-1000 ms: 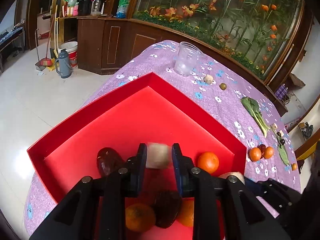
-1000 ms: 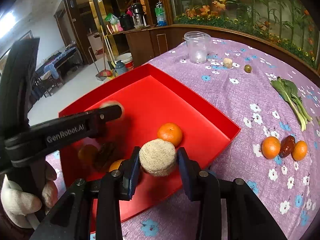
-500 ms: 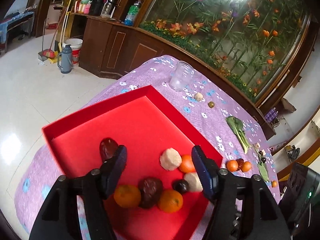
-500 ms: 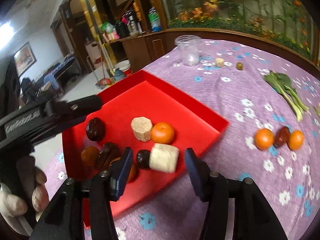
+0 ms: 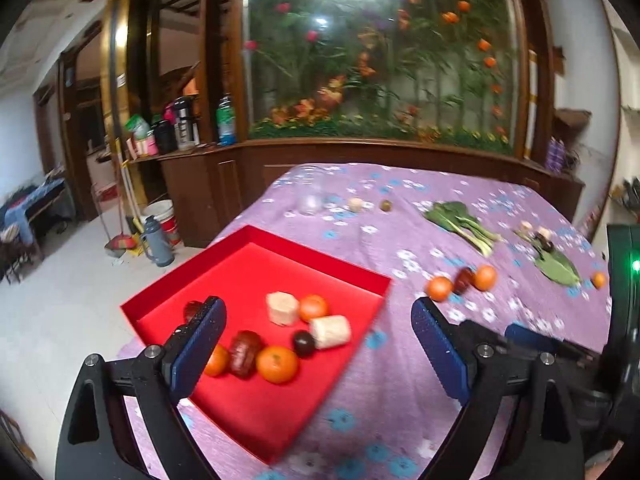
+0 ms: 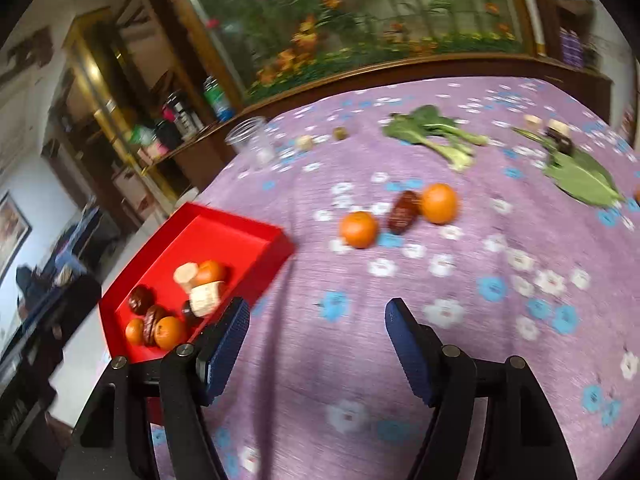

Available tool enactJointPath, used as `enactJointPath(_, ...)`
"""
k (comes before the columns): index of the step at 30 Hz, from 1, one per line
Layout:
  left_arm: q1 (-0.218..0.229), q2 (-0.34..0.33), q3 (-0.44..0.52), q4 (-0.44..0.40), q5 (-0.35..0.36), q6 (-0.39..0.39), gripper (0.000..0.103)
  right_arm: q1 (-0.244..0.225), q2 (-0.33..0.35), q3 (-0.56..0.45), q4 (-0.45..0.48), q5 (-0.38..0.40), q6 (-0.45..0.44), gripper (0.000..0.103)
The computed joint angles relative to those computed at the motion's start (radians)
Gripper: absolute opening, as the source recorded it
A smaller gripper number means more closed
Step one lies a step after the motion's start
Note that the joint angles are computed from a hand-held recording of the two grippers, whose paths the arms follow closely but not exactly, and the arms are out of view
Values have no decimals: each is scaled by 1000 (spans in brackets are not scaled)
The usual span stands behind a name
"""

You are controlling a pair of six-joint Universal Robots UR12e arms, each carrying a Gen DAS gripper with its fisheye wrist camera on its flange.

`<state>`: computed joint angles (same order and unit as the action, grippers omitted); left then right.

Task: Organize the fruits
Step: 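Open both tools to drop the cakes into the red tray, then move both open tools back to the tangerines and red date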

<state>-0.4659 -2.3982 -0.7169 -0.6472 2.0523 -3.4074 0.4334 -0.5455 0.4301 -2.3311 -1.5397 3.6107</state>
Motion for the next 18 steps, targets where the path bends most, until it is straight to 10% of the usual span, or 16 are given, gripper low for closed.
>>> enactJointPath(18,-19,-31,73,-144,-95,10,93,-30,-137,279,-172,-14,95,82)
